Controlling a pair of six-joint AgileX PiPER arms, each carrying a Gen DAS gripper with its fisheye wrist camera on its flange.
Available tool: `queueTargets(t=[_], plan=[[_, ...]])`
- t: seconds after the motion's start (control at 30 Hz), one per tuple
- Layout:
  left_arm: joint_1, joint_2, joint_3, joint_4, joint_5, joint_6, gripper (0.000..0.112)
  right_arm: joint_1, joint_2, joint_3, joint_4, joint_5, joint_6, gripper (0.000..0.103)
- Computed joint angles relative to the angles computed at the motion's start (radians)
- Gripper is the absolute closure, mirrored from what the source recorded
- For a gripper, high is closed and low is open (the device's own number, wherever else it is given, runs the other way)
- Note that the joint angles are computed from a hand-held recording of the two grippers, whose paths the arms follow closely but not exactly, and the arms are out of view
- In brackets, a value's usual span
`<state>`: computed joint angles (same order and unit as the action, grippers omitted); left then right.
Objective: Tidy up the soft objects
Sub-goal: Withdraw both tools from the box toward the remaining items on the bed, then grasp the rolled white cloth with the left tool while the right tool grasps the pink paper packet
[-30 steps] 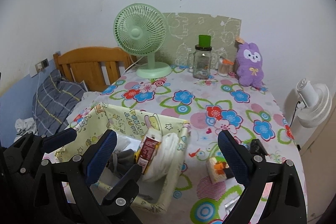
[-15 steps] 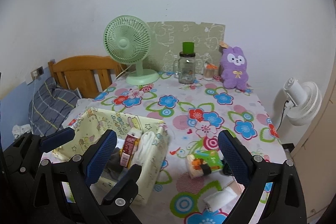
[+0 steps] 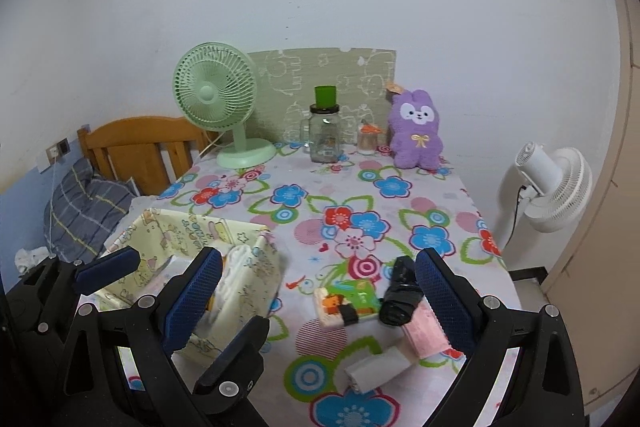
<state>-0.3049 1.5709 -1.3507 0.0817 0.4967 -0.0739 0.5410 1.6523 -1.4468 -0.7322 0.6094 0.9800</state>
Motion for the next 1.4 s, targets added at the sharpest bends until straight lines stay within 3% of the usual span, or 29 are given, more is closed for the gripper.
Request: queueTargets(t=[0.53,0.87,1.1,1.4], plan=[[-0.085,0.056,-0.012,0.034,0.000,-0.076,0.010,-0.075,-0.073,0.148,-0.017,-0.061,0.042,0.002],[-0.137,0.087,0.020,0.117,-0.045,-0.203,0.009,-0.131,-0.086,0.241,-0.071,-0.148,0.104,0.002],[-0.151,0.124,0.035,0.080,-0.074,-0.188,0.010,-0.159,-0.085,0.312,-0.156,-0.205,0.187,0.002],[-0.164,0.193,0.017,0.067,-0.063,-0.189,0.010,-0.210,-0.054,0.359,-0.125,-0.285,0.151,0.002]])
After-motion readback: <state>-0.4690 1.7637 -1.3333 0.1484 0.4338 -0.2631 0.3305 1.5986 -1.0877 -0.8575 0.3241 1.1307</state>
